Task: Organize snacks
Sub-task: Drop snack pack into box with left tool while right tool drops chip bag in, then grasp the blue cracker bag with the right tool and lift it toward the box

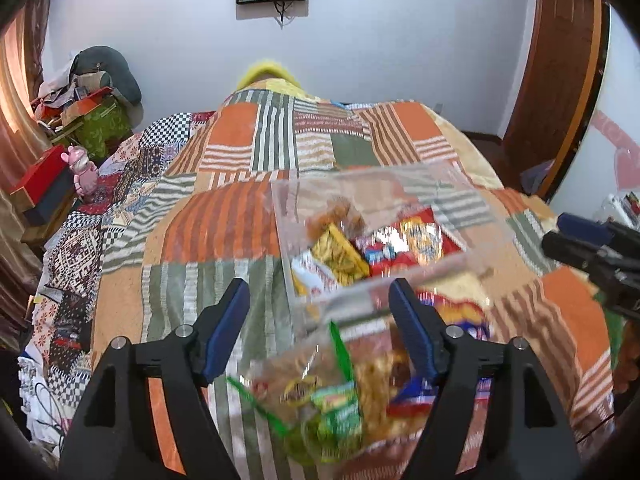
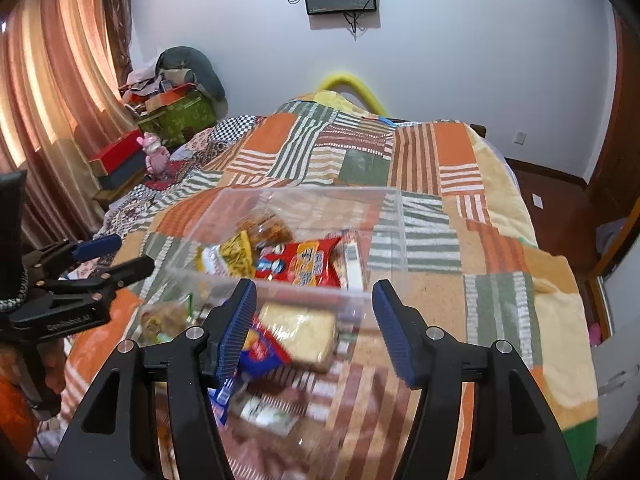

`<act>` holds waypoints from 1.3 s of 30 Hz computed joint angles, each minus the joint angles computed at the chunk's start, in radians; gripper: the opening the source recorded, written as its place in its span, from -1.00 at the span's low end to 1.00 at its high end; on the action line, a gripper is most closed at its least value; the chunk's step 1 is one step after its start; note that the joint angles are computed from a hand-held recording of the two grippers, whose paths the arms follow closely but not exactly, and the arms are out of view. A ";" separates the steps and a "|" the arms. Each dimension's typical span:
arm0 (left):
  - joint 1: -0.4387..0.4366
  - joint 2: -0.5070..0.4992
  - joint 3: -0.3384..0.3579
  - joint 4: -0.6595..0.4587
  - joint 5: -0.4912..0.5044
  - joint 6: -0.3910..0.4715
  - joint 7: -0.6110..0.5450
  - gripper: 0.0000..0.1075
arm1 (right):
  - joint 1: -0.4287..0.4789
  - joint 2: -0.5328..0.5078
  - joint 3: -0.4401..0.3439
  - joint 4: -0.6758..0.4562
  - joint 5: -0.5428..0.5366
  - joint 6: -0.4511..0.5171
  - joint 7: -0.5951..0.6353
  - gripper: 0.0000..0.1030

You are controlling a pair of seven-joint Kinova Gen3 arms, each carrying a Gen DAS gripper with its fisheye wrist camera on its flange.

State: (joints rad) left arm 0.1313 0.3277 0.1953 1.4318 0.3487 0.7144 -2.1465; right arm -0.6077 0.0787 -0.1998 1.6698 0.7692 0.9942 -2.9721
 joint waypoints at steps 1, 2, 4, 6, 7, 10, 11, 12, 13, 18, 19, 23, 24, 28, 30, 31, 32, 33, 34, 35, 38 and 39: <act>-0.001 -0.006 -0.002 0.013 -0.003 0.001 -0.002 0.38 | -0.007 -0.004 -0.006 0.005 0.000 0.007 -0.009 0.10; -0.004 -0.011 -0.004 0.027 -0.004 0.003 -0.006 0.40 | -0.013 -0.006 -0.011 0.008 0.000 0.013 -0.017 0.10; -0.004 -0.015 -0.011 0.049 -0.014 0.010 -0.004 0.41 | -0.023 -0.009 -0.020 0.017 -0.002 0.018 -0.031 0.11; -0.005 -0.017 -0.016 0.066 -0.022 0.013 -0.004 0.42 | -0.033 -0.006 -0.029 0.024 -0.006 0.021 -0.044 0.13; -0.009 -0.017 -0.017 0.075 -0.023 0.017 -0.009 0.42 | -0.038 -0.006 -0.031 0.029 -0.010 0.021 -0.048 0.15; -0.019 -0.018 -0.022 0.103 -0.030 0.031 -0.022 0.42 | -0.042 0.003 -0.032 0.043 -0.038 0.001 -0.043 0.15; -0.022 -0.020 -0.023 0.113 -0.031 0.036 -0.027 0.42 | -0.045 0.001 -0.033 0.050 -0.047 -0.003 -0.044 0.15; -0.026 -0.020 -0.023 0.122 -0.030 0.040 -0.034 0.42 | -0.044 0.004 -0.032 0.056 -0.061 -0.017 -0.036 0.16; -0.028 -0.020 -0.025 0.131 -0.031 0.041 -0.037 0.42 | -0.042 0.009 -0.031 0.062 -0.078 -0.034 -0.022 0.16; -0.028 -0.009 -0.032 0.160 -0.039 0.036 -0.038 0.42 | -0.044 0.040 -0.019 0.074 -0.144 -0.082 0.034 0.16; -0.024 -0.001 -0.036 0.158 -0.043 0.033 -0.025 0.42 | -0.043 0.046 -0.015 0.077 -0.159 -0.095 0.046 0.16; -0.023 0.031 -0.037 0.136 -0.047 0.043 0.010 0.42 | -0.038 0.060 0.004 0.086 -0.200 -0.131 0.076 0.27; -0.023 0.037 -0.036 0.129 -0.049 0.047 0.015 0.42 | -0.035 0.063 0.009 0.086 -0.209 -0.137 0.085 0.27; -0.044 0.032 -0.016 0.134 -0.025 0.027 -0.017 0.42 | -0.030 0.054 0.021 0.085 -0.224 -0.156 0.103 0.27; -0.052 0.022 -0.006 0.140 -0.010 0.004 -0.042 0.42 | -0.034 0.042 0.024 0.085 -0.204 -0.160 0.090 0.27; -0.050 0.022 -0.005 0.137 -0.009 -0.007 -0.052 0.42 | -0.033 0.036 0.024 0.085 -0.196 -0.161 0.084 0.27; -0.044 0.027 -0.006 0.129 -0.013 -0.012 -0.054 0.42 | -0.029 0.034 0.025 0.088 -0.189 -0.169 0.076 0.28; -0.034 0.031 -0.010 0.121 -0.024 -0.017 -0.049 0.42 | -0.027 0.030 0.026 0.089 -0.180 -0.175 0.064 0.29; -0.017 0.041 -0.019 0.110 -0.043 -0.025 -0.031 0.42 | -0.023 0.026 0.027 0.089 -0.171 -0.184 0.050 0.32; -0.010 0.051 -0.023 0.102 -0.052 -0.028 -0.018 0.42 | -0.019 0.028 0.028 0.086 -0.164 -0.191 0.040 0.34; 0.005 0.098 -0.028 0.056 -0.072 -0.006 0.025 0.42 | 0.003 0.042 0.036 0.075 -0.172 -0.232 0.033 0.40; 0.010 0.109 -0.029 0.049 -0.079 -0.007 0.035 0.42 | 0.010 0.054 0.038 0.067 -0.186 -0.246 0.043 0.41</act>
